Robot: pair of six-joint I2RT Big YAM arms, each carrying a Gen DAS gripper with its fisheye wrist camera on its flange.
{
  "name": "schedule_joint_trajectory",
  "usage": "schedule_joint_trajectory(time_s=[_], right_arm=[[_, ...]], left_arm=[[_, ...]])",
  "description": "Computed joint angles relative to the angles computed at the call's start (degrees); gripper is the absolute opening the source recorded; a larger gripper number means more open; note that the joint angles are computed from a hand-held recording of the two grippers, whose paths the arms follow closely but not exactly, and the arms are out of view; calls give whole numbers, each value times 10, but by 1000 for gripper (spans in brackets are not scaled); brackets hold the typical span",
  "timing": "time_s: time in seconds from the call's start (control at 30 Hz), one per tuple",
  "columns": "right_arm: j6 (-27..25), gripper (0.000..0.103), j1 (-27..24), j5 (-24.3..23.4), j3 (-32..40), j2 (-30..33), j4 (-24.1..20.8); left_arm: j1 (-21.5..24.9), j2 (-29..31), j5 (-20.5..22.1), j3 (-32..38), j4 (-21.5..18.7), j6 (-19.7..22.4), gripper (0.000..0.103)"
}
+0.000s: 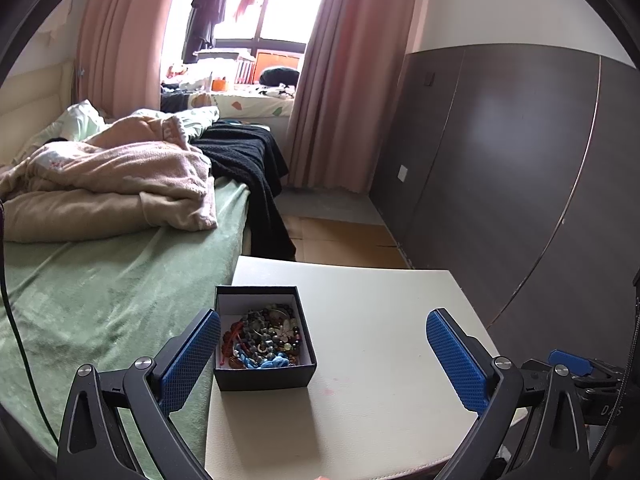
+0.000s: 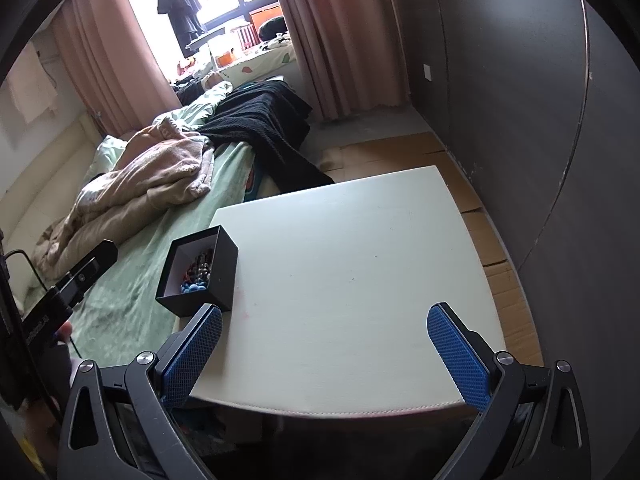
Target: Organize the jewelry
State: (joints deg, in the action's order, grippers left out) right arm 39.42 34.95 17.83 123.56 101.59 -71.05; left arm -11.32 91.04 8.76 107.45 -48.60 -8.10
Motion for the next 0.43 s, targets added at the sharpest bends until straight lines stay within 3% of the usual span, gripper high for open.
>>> schedule_joint_trajectory(time_s=[0.43], right_arm=[[2,103,2,1,5,4,-6]], left_arm=[[-2,-3,-3,-4,2,8,102]])
